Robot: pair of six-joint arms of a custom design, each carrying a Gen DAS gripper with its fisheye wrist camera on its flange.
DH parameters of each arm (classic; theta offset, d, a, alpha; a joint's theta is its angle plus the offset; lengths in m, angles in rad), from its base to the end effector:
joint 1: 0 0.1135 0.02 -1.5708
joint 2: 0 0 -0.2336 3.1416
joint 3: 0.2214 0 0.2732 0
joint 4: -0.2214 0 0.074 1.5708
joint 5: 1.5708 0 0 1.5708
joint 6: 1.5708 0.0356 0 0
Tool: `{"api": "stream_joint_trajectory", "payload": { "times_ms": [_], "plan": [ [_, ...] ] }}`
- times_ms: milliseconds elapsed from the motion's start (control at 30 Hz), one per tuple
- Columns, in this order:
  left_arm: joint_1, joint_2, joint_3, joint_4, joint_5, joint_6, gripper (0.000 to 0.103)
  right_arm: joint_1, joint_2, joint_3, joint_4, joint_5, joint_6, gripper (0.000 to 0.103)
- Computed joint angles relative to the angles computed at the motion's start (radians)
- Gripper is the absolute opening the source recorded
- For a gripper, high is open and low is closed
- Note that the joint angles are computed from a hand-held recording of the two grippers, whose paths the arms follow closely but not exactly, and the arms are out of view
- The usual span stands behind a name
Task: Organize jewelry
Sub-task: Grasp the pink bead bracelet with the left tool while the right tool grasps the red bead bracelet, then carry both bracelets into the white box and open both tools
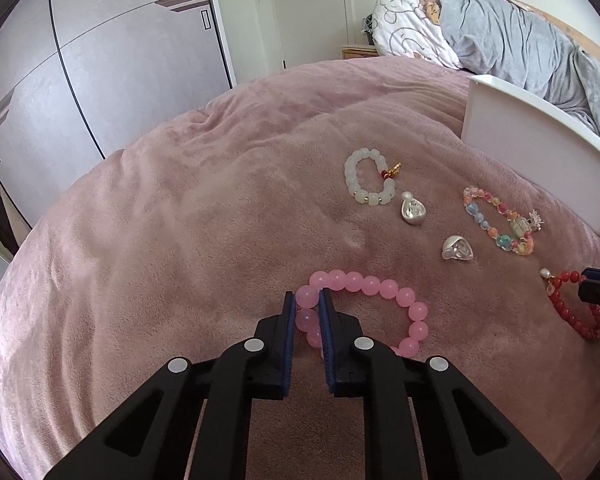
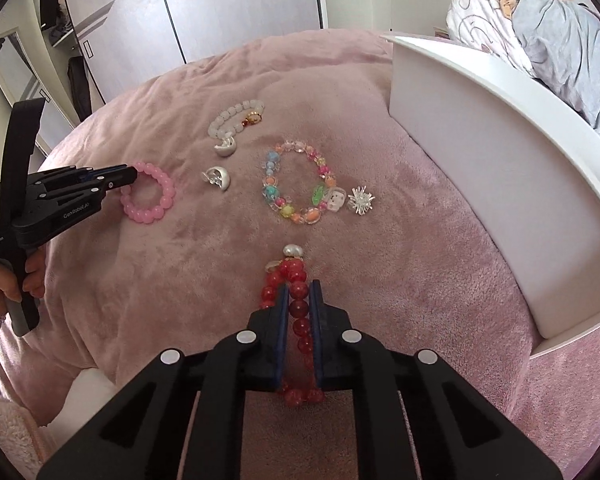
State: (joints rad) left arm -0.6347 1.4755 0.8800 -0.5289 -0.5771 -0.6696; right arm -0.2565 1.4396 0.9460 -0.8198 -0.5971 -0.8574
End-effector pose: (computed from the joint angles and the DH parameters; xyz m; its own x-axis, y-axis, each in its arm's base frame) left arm 0.2506 -0.1604 0.1525 -0.7602 -0.0862 -0.6439 -0.2099 0.9706 0.1179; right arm 0.2749 -0.0514 0.1716 -0.6661 -0.4717 -0.5777 -0.6606 0.7328 0.1633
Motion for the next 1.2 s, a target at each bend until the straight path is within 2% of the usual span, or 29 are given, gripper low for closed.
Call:
{"api": "stream_joint_trajectory", "payload": {
  "times_ms": [333, 633, 833, 1033, 1200],
  "plan": [
    [-0.075, -0.103, 0.037, -0.073, -0.045, 0.003, 0.017, -0.062, -0.053, 0.093, -0.126, -0.110, -0.019, 0.011],
    [-0.083, -0.082, 0.163, -0.069, -0.031, 0.096, 0.017, -0.108, -0.092, 0.207, -0.183, -0.172, 0.012, 0.011],
    [-0.084, 0.018, 0.362, -0.069, -0.018, 0.210, 0.017, -0.164, -0.044, 0.365, -0.230, -0.213, 0.020, 0.011],
    [-0.076, 0.232, 0.679, -0.101, 0.043, 0.295, 0.017, -0.206, 0.068, 0.536, -0.256, -0.221, 0.023, 0.011],
    [-0.059, 0.455, 0.978, -0.171, 0.114, 0.342, 0.017, -0.223, 0.191, 0.672, -0.218, -0.199, 0.072, 0.011]
  ]
}}
